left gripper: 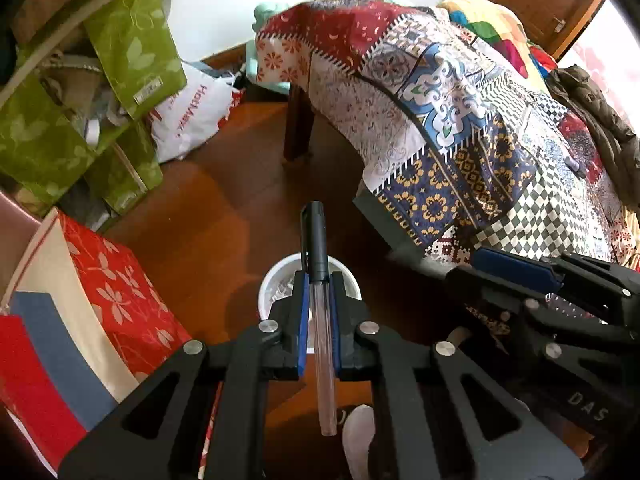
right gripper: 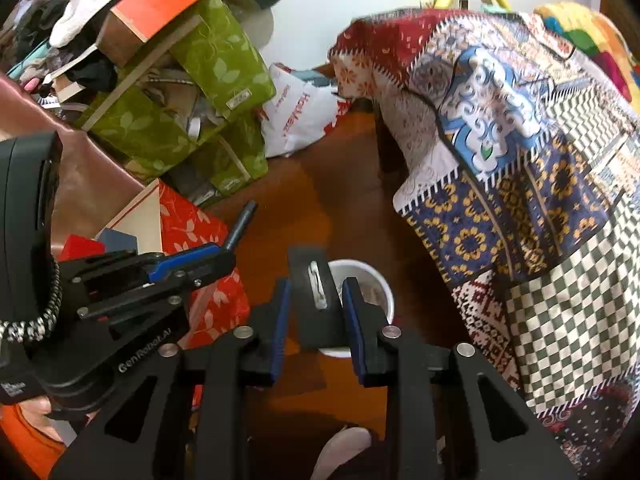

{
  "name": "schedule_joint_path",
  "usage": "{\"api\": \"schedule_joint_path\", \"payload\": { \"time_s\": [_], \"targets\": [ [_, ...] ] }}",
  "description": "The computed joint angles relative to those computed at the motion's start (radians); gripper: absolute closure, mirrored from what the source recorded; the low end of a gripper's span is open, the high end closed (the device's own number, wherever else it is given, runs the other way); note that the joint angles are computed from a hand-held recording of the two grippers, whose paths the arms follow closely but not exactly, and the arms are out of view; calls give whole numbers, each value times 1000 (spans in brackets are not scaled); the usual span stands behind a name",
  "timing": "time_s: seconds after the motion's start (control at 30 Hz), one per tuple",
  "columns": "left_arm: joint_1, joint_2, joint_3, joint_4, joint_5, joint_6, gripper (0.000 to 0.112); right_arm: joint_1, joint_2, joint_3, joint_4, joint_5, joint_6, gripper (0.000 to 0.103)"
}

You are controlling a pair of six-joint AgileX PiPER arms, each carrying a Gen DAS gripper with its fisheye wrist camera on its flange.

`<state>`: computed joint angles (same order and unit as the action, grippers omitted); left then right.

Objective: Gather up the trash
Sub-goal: 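Open both grippers to drop the items into the bin, then move both open grippers back to the quilt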

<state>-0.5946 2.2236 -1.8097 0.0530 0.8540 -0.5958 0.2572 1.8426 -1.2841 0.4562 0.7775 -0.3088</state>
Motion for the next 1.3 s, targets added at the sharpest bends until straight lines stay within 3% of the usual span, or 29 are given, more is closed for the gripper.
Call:
{"api": "schedule_joint_path", "payload": {
  "time_s": [0.07, 0.33, 0.47, 0.77, 0.97, 1.13, 1.3],
  "targets": [
    [8, 23, -28, -25, 16, 14, 104, -12, 46, -43, 6, 53, 7, 61],
    [5, 112, -159, -46, 96, 39, 103, -13, 36, -31, -91, 31, 57, 60],
    [0, 154, -229, -23, 165, 19, 82, -16, 13, -23, -139, 16, 78, 60],
    [-30, 41, -142, 64, 141, -36, 81, -35, -82, 10, -189, -1, 72, 60],
    [-84, -39, -167, 164, 176, -97, 78, -79, -188, 39, -172, 3, 40, 60],
    [-139, -70, -246, 238, 222, -120, 76, -132, -289, 59, -156, 8, 2, 60],
    [-213, -37, -426, 310, 302, -117, 67, -219, -400, 65, -124, 18, -62, 60]
  ]
}}
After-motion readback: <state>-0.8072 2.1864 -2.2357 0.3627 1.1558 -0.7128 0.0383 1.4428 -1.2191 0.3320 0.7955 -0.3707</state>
